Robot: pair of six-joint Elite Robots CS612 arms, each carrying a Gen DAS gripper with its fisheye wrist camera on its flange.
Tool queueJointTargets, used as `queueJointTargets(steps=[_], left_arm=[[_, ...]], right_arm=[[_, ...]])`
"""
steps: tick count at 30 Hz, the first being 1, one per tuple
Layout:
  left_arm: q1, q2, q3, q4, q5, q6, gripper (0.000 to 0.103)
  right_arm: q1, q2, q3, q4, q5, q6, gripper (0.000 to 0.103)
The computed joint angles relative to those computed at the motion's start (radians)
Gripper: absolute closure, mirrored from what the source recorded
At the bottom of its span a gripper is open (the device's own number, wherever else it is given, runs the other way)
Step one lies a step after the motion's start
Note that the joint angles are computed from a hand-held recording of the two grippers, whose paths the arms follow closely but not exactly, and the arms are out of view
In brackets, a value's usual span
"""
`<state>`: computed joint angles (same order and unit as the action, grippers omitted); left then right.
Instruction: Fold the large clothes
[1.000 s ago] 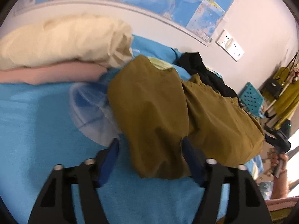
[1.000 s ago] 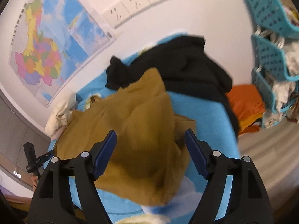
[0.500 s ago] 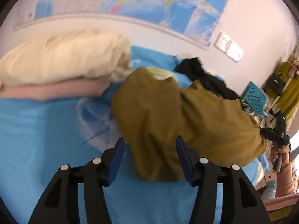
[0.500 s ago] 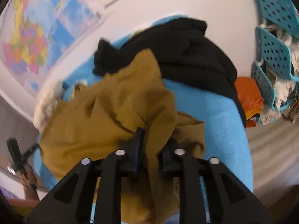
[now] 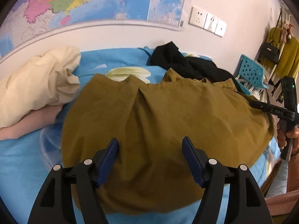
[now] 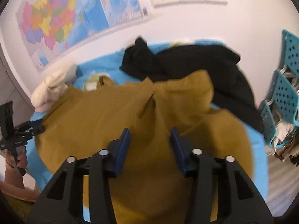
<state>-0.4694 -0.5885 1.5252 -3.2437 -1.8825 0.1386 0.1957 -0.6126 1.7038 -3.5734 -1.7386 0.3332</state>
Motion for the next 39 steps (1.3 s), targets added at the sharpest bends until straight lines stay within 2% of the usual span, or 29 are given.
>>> queueJointTargets(steps=[3,8,11,13,17,22,27,30,32,34,36,39], left_arm=[[-0.011,0.007,-0.008,0.001,0.034,-0.001,0.035],[-0.013,0.014,-0.022,0.017,0.042,-0.009,0.035],[-0.015,0.015,-0.024,0.018,0.047,-0.009,0.035],[-0.016,0.015,-0.026,0.019,0.05,-0.007,0.035],[-0.018,0.015,-0.027,0.018,0.06,-0.004,0.035],[-0.023,0.018,-0.031,0.018,0.08,-0.002,0.035],[-0.026,0.019,-0.031,0.015,0.093,-0.002,0.035],[-0.03,0.018,-0.03,0.009,0.109,0.0,0.035],[-0.034,0.017,-0.025,-0.001,0.124,0.003,0.035],[-0.038,0.015,-0.019,-0.014,0.142,0.009,0.035],[-0.041,0.012,-0.012,-0.026,0.154,0.02,0.035],[-0.045,0.009,-0.005,-0.036,0.17,0.032,0.035]], right_arm=[[-0.007,0.024,-0.032,0.011,0.004,0.039,0.065],[-0.013,0.03,-0.056,0.032,0.015,0.047,0.088],[-0.005,0.03,-0.078,0.067,-0.011,0.015,0.101],[-0.003,0.029,-0.086,0.079,-0.032,0.005,0.101],[-0.007,0.029,-0.094,0.089,-0.022,-0.001,0.102],[-0.006,0.031,-0.107,0.086,-0.047,-0.012,0.102],[-0.003,0.045,-0.148,0.204,-0.072,-0.03,0.101],[-0.006,0.04,-0.143,0.214,-0.055,-0.016,0.1],[-0.007,0.034,-0.131,0.2,-0.05,0.0,0.09],[-0.004,0.027,-0.113,0.161,-0.05,0.01,0.074],[0.002,0.02,-0.098,0.13,-0.06,0.002,0.066],[0.019,0.012,-0.08,0.086,-0.107,-0.019,0.063]])
